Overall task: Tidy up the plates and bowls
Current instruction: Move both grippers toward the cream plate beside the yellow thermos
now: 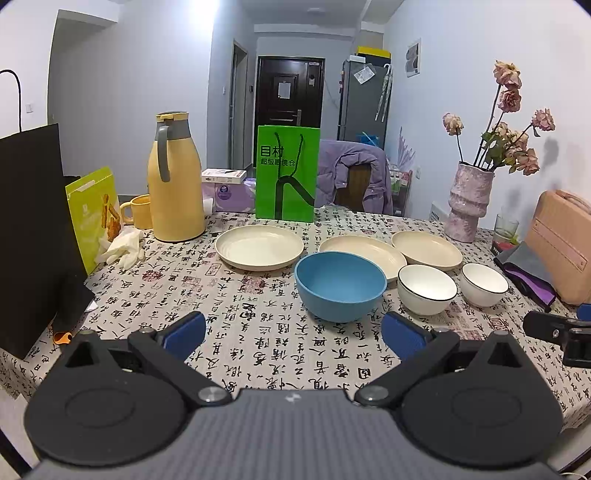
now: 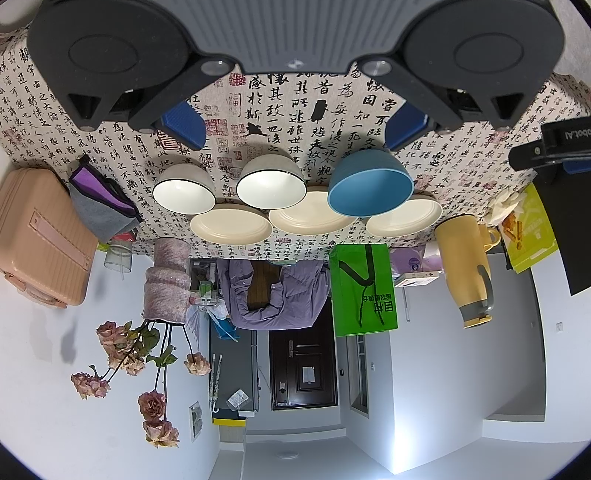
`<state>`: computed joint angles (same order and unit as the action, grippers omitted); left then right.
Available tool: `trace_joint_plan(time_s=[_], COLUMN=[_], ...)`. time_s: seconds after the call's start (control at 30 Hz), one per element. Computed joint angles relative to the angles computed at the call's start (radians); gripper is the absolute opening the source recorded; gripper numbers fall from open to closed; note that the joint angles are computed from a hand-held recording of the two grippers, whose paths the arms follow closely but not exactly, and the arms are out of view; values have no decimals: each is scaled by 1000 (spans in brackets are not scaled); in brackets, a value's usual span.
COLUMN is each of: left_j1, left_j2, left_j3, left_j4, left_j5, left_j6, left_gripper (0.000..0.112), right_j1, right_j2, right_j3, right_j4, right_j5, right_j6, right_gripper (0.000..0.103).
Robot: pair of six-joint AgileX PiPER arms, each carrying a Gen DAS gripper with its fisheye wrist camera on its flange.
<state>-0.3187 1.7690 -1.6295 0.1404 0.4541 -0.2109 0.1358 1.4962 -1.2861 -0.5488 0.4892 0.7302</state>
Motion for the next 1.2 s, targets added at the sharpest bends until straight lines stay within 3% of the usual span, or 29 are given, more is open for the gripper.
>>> trace_joint_plan(time_s=[0.87, 1.2], left_j1=[51, 84], left_j2=[150, 298], left_j3=[-202, -426], left_j4=[-108, -142], left_j5=[76, 186], left_j6=[102, 111], left_gripper=[103, 103], right_j1=[-39, -49], right_j2=[159, 300], right_j3=[-188, -366], right_j4=[263, 357], right_j5=[-27, 28], right_j6=[-239, -344], right_gripper=[103, 103])
